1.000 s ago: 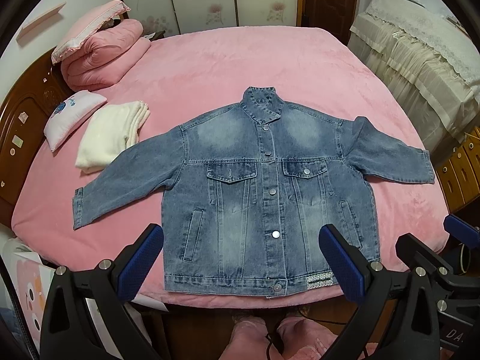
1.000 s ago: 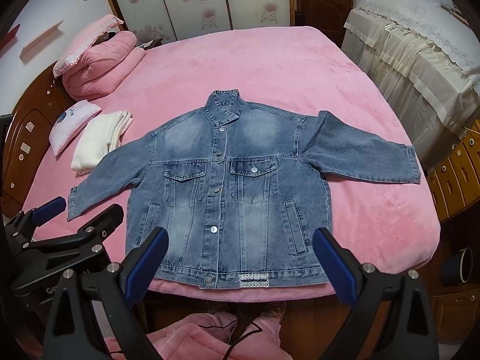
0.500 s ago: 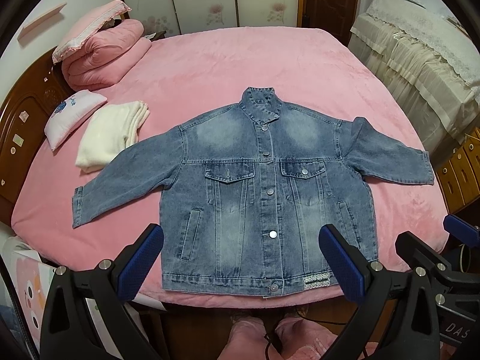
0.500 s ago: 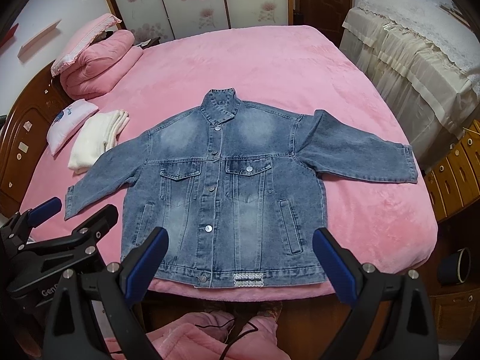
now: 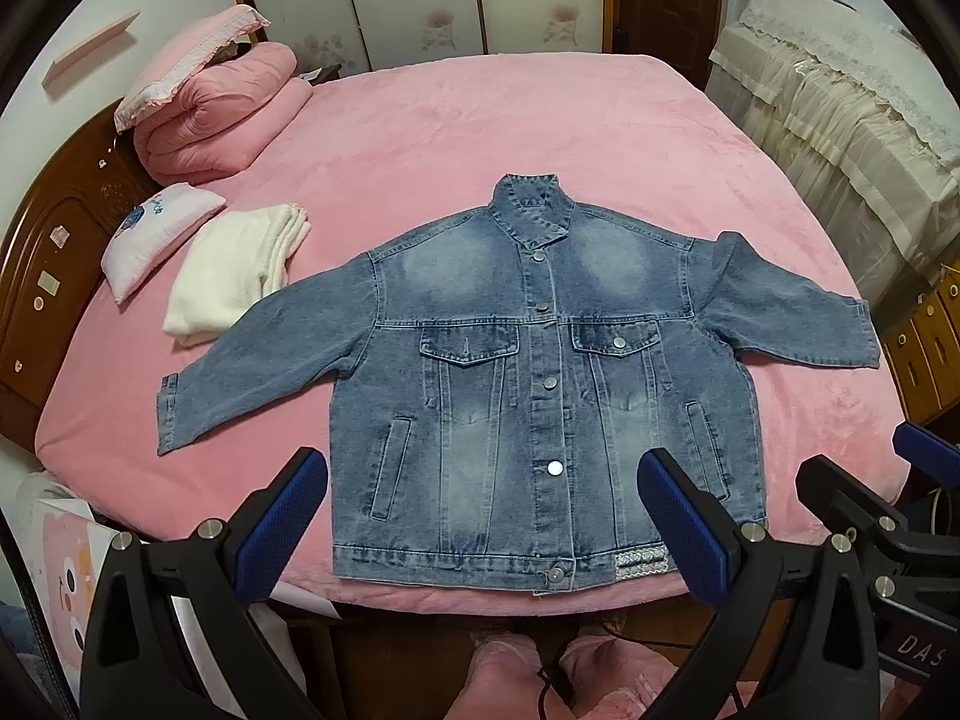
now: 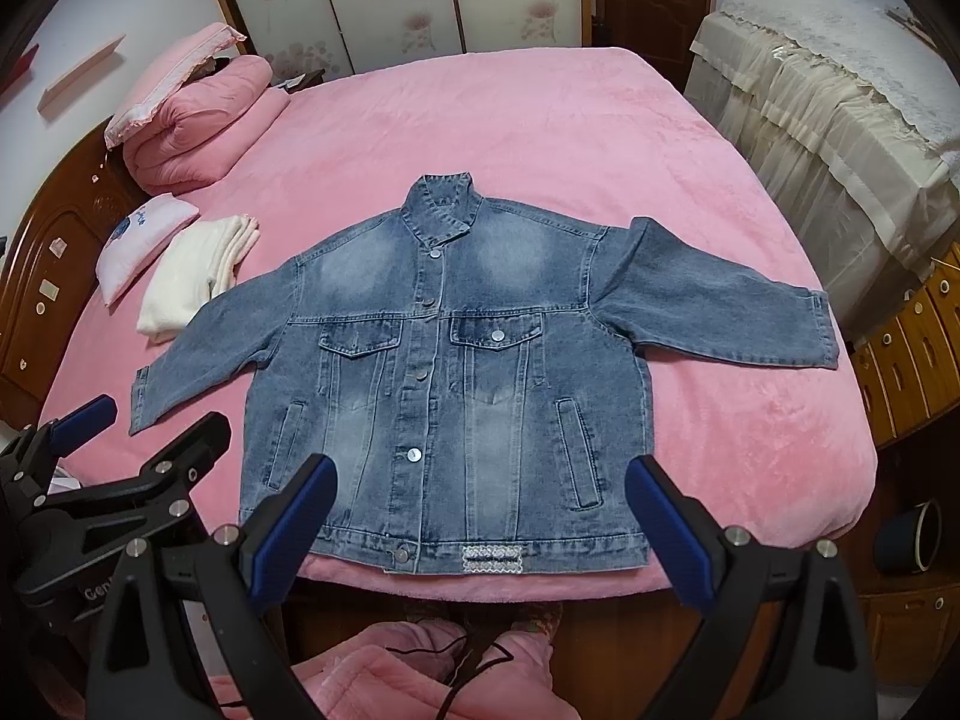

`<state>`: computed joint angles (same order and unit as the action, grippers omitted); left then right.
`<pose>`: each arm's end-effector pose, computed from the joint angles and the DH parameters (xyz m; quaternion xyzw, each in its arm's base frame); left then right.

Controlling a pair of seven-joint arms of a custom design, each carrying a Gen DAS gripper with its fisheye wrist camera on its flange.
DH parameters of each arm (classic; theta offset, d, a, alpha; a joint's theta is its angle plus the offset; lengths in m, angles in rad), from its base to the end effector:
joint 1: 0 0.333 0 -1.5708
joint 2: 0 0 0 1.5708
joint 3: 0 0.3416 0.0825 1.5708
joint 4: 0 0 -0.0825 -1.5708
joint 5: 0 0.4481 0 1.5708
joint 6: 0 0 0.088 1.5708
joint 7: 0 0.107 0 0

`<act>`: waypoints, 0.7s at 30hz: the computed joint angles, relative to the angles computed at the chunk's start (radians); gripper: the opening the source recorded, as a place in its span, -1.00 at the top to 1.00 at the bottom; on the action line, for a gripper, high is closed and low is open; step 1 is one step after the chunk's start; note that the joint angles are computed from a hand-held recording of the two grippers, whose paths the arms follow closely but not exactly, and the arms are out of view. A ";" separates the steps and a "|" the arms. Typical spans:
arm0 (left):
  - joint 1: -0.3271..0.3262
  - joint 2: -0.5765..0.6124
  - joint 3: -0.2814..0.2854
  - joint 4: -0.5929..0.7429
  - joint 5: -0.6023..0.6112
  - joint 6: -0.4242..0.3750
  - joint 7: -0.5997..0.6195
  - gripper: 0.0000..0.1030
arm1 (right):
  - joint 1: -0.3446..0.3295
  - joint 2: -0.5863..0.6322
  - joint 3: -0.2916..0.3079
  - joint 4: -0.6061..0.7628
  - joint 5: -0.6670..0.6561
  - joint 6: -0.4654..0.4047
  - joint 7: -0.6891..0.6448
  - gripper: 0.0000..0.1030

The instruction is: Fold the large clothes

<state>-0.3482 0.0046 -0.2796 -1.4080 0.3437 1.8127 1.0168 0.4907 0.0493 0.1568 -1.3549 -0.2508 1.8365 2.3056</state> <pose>0.5310 -0.3502 0.7669 -0.6521 0.7124 -0.1593 0.2049 0.5337 0.3743 0.7682 -0.6588 0.7112 -0.1407 0.2007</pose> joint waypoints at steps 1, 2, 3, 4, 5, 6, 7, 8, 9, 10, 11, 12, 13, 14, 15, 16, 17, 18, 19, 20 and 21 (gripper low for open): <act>0.000 0.001 0.000 0.002 0.000 -0.002 0.001 -0.99 | -0.001 -0.001 -0.001 -0.001 0.001 0.000 -0.002 -0.89; -0.001 0.003 0.000 0.004 0.001 -0.004 0.001 -0.99 | -0.001 -0.001 -0.001 -0.002 0.002 0.001 -0.002 -0.89; -0.002 0.006 -0.001 0.009 0.003 -0.007 0.001 -0.99 | -0.001 -0.001 -0.001 -0.003 0.002 0.002 -0.002 -0.89; -0.002 0.007 -0.001 0.009 0.003 -0.009 0.001 -0.99 | -0.001 0.000 -0.001 -0.002 0.002 0.001 -0.002 -0.89; -0.003 0.008 -0.001 0.010 0.003 -0.009 0.001 -0.99 | -0.001 0.000 0.000 0.000 0.002 0.000 -0.002 -0.89; -0.004 0.011 -0.001 0.014 0.003 -0.012 0.002 -0.99 | -0.001 0.003 -0.001 0.003 0.003 -0.002 -0.004 -0.89; -0.004 0.012 0.000 0.015 0.003 -0.014 0.003 -0.99 | -0.001 0.003 -0.001 0.003 0.003 -0.003 -0.005 -0.89; -0.006 0.020 -0.001 0.025 0.005 -0.018 0.004 -0.99 | -0.001 0.003 -0.002 0.002 0.003 -0.003 -0.005 -0.89; -0.008 0.023 -0.001 0.029 0.007 -0.023 0.005 -0.99 | -0.001 0.002 -0.002 0.000 0.003 -0.004 -0.005 -0.89; -0.009 0.025 -0.001 0.031 0.007 -0.026 0.005 -0.99 | -0.002 0.002 -0.002 -0.001 0.003 -0.006 -0.005 -0.89; -0.010 0.025 0.001 0.031 0.002 -0.026 0.007 -0.99 | -0.002 0.002 -0.002 -0.002 0.005 -0.006 -0.005 -0.89; -0.010 0.026 0.001 0.033 -0.002 -0.026 0.008 -0.99 | -0.002 0.001 -0.003 -0.004 0.007 -0.006 -0.004 -0.89; -0.011 0.029 0.002 0.037 -0.005 -0.026 0.008 -0.99 | -0.003 0.000 -0.003 -0.006 0.009 -0.007 -0.004 -0.89; -0.011 0.029 0.002 0.038 -0.007 -0.025 0.008 -0.99 | -0.004 -0.001 -0.004 -0.006 0.010 -0.007 -0.004 -0.89; -0.012 0.030 0.002 0.039 -0.006 -0.025 0.008 -0.99 | -0.005 -0.003 -0.004 -0.009 0.012 -0.007 -0.004 -0.89; -0.014 0.032 0.002 0.041 -0.003 -0.027 0.007 -0.99 | -0.006 -0.002 -0.004 -0.007 0.014 -0.008 -0.005 -0.89; -0.015 0.033 0.002 0.042 -0.003 -0.028 0.007 -0.99 | -0.007 -0.003 -0.004 -0.009 0.016 -0.008 -0.005 -0.89; -0.014 0.031 0.004 0.040 -0.006 -0.027 0.007 -0.99 | -0.008 -0.005 -0.004 -0.010 0.018 -0.009 -0.006 -0.89; -0.014 0.031 0.004 0.040 -0.007 -0.027 0.007 -0.99 | -0.009 -0.005 -0.004 -0.011 0.018 -0.008 -0.007 -0.89; -0.015 0.031 0.003 0.041 -0.006 -0.028 0.005 -0.99 | -0.009 -0.007 -0.004 -0.015 0.019 -0.006 -0.008 -0.89; -0.016 0.032 0.003 0.041 -0.005 -0.027 0.003 -0.99 | -0.010 -0.009 -0.004 -0.018 0.019 -0.003 -0.009 -0.89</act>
<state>-0.3641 0.0367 -0.2764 -1.3670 0.3384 1.7857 1.0197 0.4804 0.0402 0.1527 -1.3727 -0.2318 1.8334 2.2965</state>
